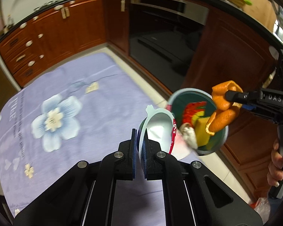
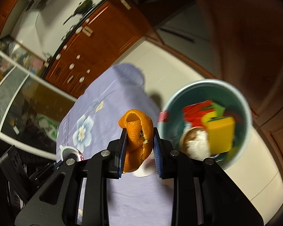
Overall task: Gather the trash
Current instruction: 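Carry the peels and cup over the teal bin with both grippers, then open both grippers to drop the cup and peels into the bin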
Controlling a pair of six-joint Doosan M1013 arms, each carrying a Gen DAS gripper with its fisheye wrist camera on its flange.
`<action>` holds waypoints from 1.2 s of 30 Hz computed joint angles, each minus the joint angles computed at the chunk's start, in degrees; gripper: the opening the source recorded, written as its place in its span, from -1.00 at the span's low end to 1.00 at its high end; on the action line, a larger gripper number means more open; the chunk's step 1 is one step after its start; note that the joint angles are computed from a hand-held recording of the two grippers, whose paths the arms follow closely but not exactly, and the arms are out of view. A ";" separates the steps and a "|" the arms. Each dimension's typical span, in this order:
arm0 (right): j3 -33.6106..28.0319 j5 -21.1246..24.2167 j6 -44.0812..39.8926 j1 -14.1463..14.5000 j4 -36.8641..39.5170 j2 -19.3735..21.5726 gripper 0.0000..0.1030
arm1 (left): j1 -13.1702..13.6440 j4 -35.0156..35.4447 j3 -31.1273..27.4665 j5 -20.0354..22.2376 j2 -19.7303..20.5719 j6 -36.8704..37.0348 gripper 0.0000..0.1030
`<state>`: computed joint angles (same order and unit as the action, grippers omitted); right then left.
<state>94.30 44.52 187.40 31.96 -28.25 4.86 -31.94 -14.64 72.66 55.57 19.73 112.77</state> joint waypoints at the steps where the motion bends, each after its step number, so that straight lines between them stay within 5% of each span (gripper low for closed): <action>1: 0.96 0.44 1.14 -0.07 -0.70 -0.78 -0.52 | -0.82 0.10 -0.14 0.30 0.23 0.33 -0.89; 9: 6.24 -0.13 4.41 -1.58 -0.10 -4.28 -0.52 | -5.12 1.24 -1.48 2.98 2.34 0.63 -0.89; 23: 9.87 -1.88 4.73 -3.63 2.39 -6.11 -0.51 | -8.94 3.29 -4.56 8.46 6.55 0.66 -0.85; 28: 10.60 -2.73 3.73 -4.51 3.72 -6.27 -0.50 | -9.14 5.15 -4.37 8.00 6.73 -0.92 -0.34; 36: 9.93 -3.23 0.81 -5.17 5.96 -5.45 -0.49 | -8.68 6.02 -4.25 6.31 5.83 -3.15 0.80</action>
